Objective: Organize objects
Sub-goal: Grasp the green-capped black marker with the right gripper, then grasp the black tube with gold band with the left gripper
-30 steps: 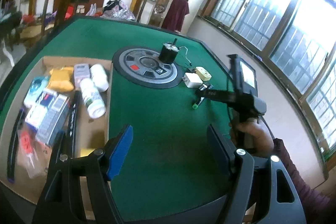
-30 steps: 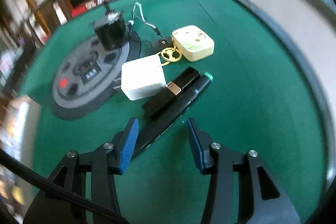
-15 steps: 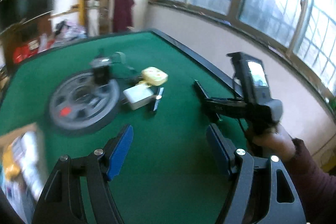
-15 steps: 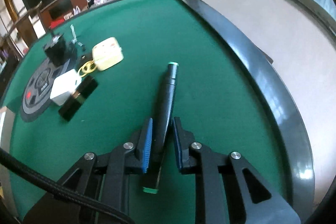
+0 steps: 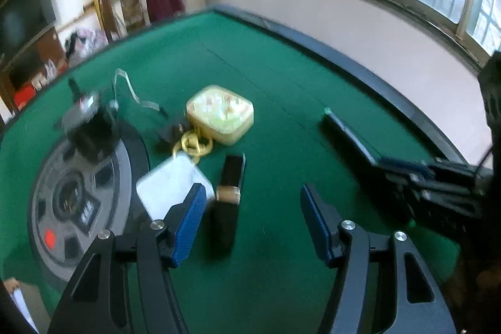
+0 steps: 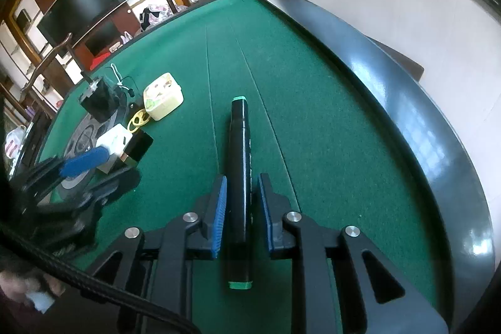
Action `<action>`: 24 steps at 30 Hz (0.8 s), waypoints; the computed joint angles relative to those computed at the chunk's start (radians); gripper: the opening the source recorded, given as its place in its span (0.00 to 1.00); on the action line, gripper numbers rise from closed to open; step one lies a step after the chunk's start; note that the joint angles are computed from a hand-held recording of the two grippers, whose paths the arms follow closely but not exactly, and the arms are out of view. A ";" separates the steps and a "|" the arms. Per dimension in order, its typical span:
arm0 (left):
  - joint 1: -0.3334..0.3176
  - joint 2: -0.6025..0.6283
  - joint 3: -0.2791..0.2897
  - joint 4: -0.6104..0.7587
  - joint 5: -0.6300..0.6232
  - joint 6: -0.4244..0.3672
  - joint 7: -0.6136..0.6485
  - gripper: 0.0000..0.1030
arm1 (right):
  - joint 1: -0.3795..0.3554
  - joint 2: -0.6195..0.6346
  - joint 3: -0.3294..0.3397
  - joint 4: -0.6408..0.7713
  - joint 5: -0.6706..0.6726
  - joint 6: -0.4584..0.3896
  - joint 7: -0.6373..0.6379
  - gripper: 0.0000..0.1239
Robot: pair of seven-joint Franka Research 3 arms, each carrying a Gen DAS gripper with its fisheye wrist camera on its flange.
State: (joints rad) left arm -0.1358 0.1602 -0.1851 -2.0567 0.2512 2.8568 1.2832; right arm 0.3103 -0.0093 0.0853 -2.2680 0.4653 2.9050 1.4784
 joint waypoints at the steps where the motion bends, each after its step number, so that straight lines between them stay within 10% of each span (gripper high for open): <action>1: -0.009 0.005 0.009 0.007 0.031 -0.002 -0.018 0.54 | 0.000 0.001 0.000 0.001 0.004 0.000 -0.002 0.14; 20: -0.005 0.017 0.000 -0.008 -0.013 -0.024 0.022 0.44 | 0.003 0.009 0.002 0.006 0.092 0.009 -0.050 0.15; 24: -0.012 0.002 0.007 -0.028 0.012 -0.018 -0.028 0.14 | 0.003 0.012 0.002 0.011 0.120 0.007 -0.071 0.15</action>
State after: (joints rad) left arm -0.1477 0.1619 -0.1784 -2.0852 0.2629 2.8386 1.2555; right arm 0.3131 0.0032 0.0877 -2.2574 0.5849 2.9124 1.4074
